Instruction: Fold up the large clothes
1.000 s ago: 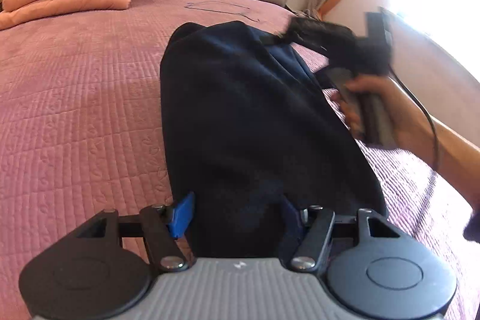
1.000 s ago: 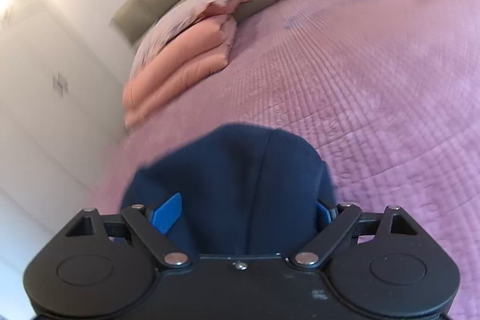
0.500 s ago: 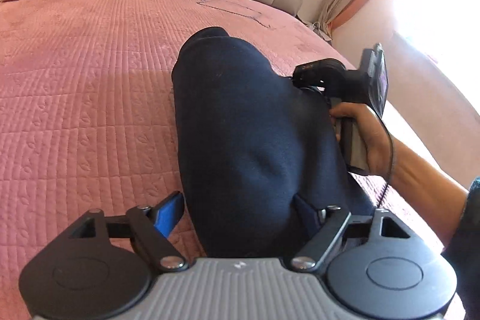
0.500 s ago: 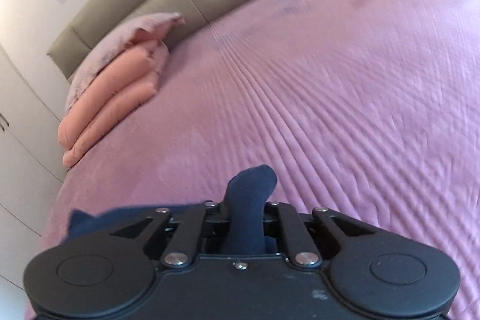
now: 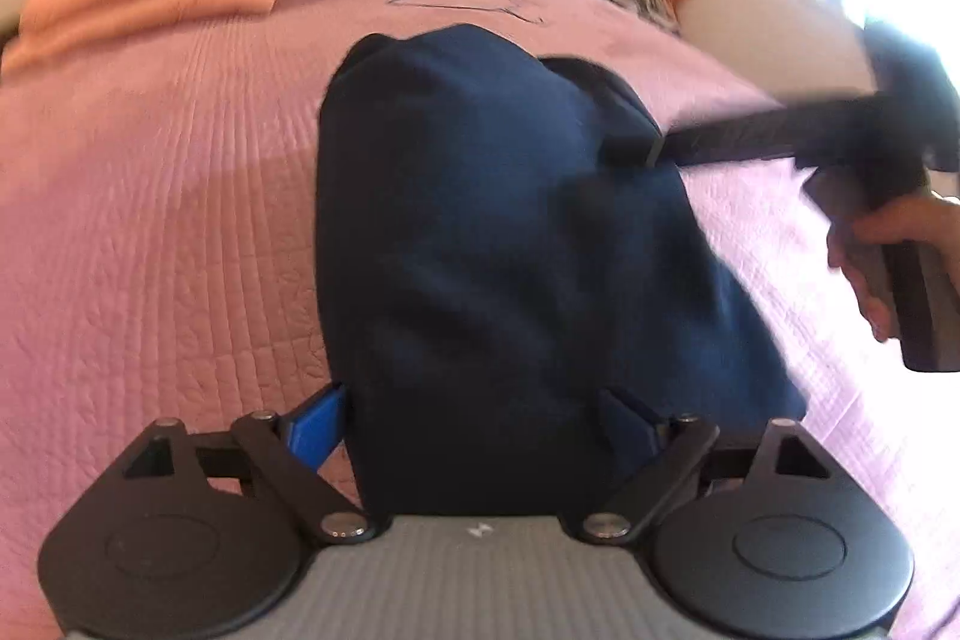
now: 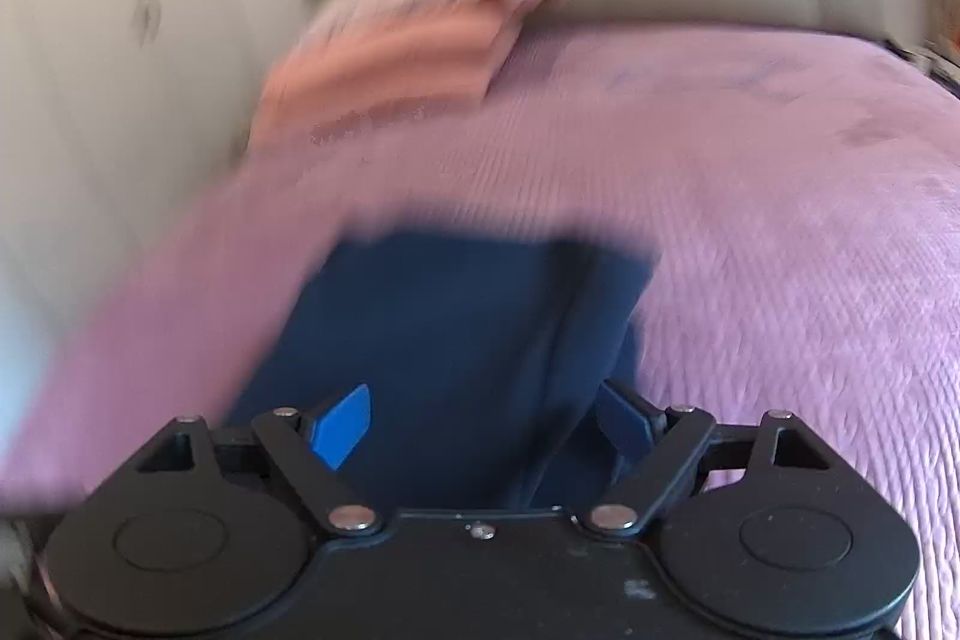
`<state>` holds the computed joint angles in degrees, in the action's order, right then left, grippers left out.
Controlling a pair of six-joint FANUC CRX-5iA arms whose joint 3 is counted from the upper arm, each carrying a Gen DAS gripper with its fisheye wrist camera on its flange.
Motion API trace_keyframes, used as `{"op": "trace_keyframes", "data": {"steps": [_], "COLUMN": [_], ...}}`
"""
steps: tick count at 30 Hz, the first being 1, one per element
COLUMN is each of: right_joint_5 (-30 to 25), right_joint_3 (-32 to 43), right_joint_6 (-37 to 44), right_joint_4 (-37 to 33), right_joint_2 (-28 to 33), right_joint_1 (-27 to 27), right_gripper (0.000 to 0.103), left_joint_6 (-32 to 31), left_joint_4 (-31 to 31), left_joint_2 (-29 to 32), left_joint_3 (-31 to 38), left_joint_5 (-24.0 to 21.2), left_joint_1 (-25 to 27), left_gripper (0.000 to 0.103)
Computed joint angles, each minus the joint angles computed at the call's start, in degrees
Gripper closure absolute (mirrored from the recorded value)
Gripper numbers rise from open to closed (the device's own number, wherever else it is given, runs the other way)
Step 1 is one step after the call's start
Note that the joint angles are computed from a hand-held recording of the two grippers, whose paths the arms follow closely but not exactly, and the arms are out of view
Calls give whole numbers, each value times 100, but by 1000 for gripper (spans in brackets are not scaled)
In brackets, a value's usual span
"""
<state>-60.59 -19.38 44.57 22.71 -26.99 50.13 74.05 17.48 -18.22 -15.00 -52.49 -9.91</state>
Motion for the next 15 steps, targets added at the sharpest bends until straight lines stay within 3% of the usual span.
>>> {"op": "trace_keyframes", "data": {"steps": [2,4,6,8,11,14,15], "right_joint_5": [139,841,811,679,613,637,615], "right_joint_3": [-382,-614,-372,-147,235,172,173], "right_joint_6": [-127,-15,562,861,1843,1706,1873], "right_joint_4": [-463,-1867,-2763,-2811,-3629,-2993,-3106], "right_joint_2": [-288,-663,-668,-616,-432,-319,-333], "right_joint_1": [-312,-1254,-1891,-1911,-2345,-1939,-1959], "right_gripper": [0,0,0,1,1,1,1], "left_joint_6": [-255,-688,-862,-795,-697,-481,-414], "left_joint_4": [-111,430,1146,1371,1452,1632,1661], "left_joint_2": [3,38,100,219,450,886,988], "left_joint_3": [76,71,22,143,322,563,612], "left_joint_5": [-167,-467,-732,-736,-523,-579,-576], "left_joint_1": [-66,265,744,978,1111,1203,1199], "left_gripper": [12,13,13,9,3,5,5]}}
